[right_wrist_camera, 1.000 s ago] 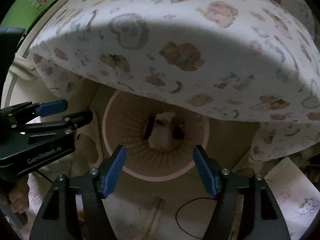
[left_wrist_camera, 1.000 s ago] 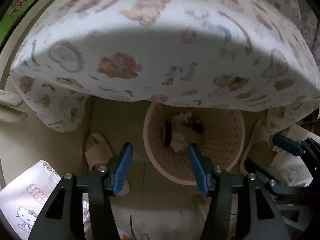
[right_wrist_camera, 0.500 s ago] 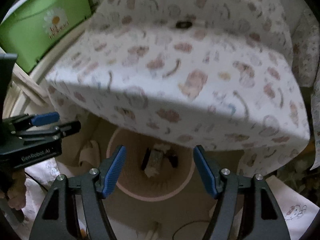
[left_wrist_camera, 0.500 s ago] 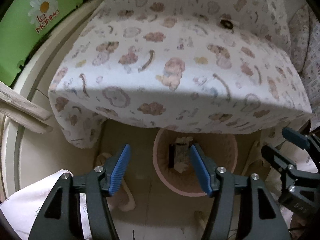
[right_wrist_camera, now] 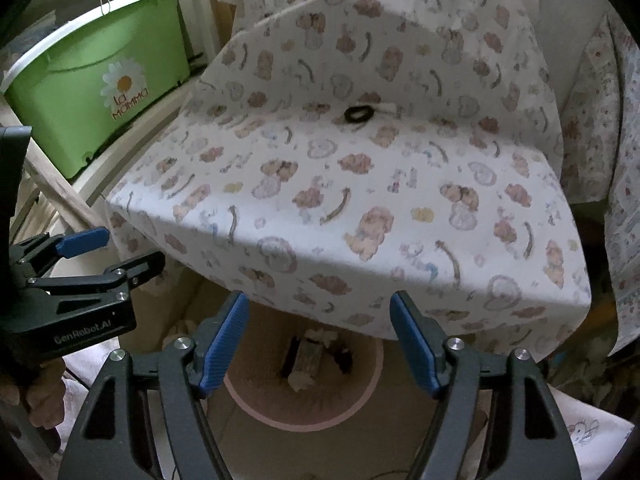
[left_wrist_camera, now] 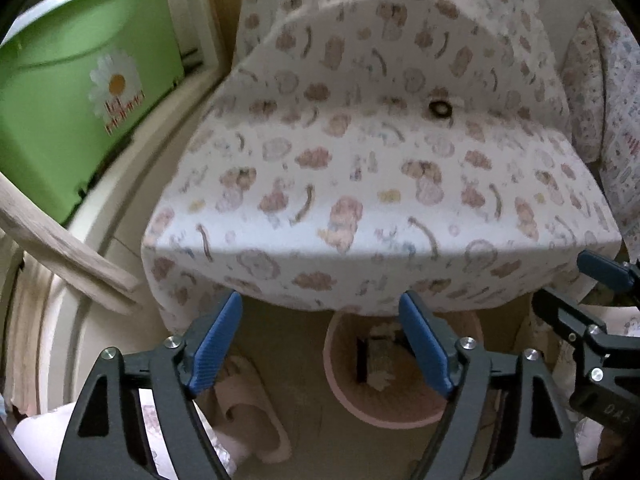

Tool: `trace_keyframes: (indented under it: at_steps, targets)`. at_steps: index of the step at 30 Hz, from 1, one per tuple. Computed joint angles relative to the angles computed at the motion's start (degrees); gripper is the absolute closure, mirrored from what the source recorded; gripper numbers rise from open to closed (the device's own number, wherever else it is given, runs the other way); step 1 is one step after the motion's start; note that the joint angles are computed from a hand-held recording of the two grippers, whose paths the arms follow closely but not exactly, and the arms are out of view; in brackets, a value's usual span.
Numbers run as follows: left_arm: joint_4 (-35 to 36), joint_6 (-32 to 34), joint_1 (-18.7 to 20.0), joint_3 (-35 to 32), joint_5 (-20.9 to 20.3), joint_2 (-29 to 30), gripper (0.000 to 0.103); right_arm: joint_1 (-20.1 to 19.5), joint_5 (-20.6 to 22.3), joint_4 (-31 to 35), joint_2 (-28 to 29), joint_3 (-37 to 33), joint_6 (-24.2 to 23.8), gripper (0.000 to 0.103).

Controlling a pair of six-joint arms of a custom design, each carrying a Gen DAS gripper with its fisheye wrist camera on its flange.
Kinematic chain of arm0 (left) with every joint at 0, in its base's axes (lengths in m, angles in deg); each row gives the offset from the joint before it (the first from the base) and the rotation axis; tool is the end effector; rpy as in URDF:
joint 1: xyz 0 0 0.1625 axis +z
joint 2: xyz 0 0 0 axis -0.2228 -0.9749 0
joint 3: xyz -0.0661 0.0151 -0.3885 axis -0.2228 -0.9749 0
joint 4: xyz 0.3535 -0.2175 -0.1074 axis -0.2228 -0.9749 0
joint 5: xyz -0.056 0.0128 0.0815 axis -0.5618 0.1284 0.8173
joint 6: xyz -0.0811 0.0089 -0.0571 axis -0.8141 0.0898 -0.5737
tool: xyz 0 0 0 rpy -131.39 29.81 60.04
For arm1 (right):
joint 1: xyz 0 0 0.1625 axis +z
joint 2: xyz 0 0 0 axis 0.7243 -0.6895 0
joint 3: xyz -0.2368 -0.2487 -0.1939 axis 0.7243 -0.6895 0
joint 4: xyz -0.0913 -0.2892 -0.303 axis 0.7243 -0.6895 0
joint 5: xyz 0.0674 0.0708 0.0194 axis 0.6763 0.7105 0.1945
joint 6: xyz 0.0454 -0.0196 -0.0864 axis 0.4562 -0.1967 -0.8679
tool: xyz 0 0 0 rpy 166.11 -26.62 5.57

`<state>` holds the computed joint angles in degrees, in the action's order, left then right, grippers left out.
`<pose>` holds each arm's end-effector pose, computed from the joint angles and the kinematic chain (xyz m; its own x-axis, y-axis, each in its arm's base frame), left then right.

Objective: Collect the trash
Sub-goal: 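Raise both open grippers from the basket toward the black hair tie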

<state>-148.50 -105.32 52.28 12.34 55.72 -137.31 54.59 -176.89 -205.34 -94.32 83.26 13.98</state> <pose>-0.3132 -0.5427 0.1402 -0.6089 -0.3042 -0.7326 0.2525 0.8012 -0.5425 0.2086 -0.5927 0.2349 -0.6635 -0.5044 0.5526 -0.6685 0.7313 -0.1352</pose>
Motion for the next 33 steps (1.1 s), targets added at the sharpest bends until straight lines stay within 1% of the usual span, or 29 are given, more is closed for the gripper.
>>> trace_keyframes:
  at_steps: [3, 6, 7, 9, 10, 12, 14, 16, 17, 18, 19, 21, 24, 25, 27, 29, 31, 33]
  targets:
    - [-2.5, 2.2, -1.0, 0.8, 1.8, -0.5, 0.017, 0.5, 0.3, -0.6, -0.2, -0.3, -0.4, 0.028]
    - [-3.8, 3.2, -1.6, 0.8, 3.4, -0.7, 0.011, 0.9, 0.5, 1.5, -0.4, -1.5, 0.8, 0.028]
    - [-3.2, 2.9, -1.7, 0.4, 3.7, -0.6, 0.009, 0.9, 0.8, 2.5, -0.7, -1.9, 1.5, 0.028]
    - [-1.0, 2.3, -1.7, -1.1, 4.1, -0.1, 0.009, 0.7, 2.4, 3.9, -1.4, -2.3, 2.2, 0.028]
    - [-0.6, 2.5, -1.7, -1.5, 4.3, 0.1, 0.009, 0.8, 2.4, 4.2, -1.5, -2.4, 2.0, 0.028]
    - [-0.2, 1.9, -1.8, -1.8, 4.9, -0.1, 0.009, 1.3, 1.5, 5.2, -1.4, -3.0, -0.2, 0.028]
    - [-2.0, 2.0, -1.9, -1.0, 4.8, -0.7, 0.009, 1.8, 0.5, 4.9, -1.1, -3.9, -1.5, 0.028]
    - [-2.0, 2.2, -1.9, -1.2, 4.9, -0.7, 0.009, 1.9, 1.4, 8.2, -1.0, -6.2, 0.7, 0.028]
    - [-1.6, 2.5, -1.8, -1.8, 4.9, -0.5, 0.009, 1.7, 2.8, 10.1, -1.0, -7.6, 1.5, 0.028]
    - [-0.9, 2.8, -1.6, -2.7, 5.0, -0.2, 0.009, 1.7, 3.4, 10.7, -0.8, -8.6, 1.6, 0.028]
    - [-0.2, 3.1, -1.5, -3.7, 5.3, 0.0, 0.009, 2.0, 3.2, 10.3, -0.4, -9.5, 1.2, 0.028]
    - [0.9, 3.8, -1.6, -5.4, 6.9, 0.4, 0.009, 2.7, 2.4, 8.8, 1.0, -12.0, -0.7, 0.028]
    - [1.3, 6.4, -1.5, -8.1, 10.3, 1.1, 0.007, 3.2, 2.0, 9.8, 3.4, -16.5, -1.7, 0.028]
    - [-1.2, 9.0, -1.3, -8.7, 11.4, 1.3, 0.004, 3.3, 2.2, 9.7, 4.1, -17.8, -1.9, 0.028]
    - [-6.3, 13.9, -0.8, -9.9, 13.2, 2.0, 0.001, 3.5, 2.3, 9.2, 6.0, -21.0, -2.0, 0.028]
    - [-11.4, 18.7, 0.1, -11.6, 14.7, 3.1, 0.001, 3.4, 2.7, 9.2, 7.9, -24.2, -1.6, 0.028]
    - [-15.9, 22.9, 1.1, -13.4, 15.6, 4.4, 0.001, 3.4, 2.2, 8.0, 10.1, -27.0, -1.1, 0.028]
    - [-21.2, 27.1, 1.9, -14.2, 16.4, 5.5, 0.001, 3.1, 1.9, 8.3, 12.2, -29.7, -0.4, 0.028]
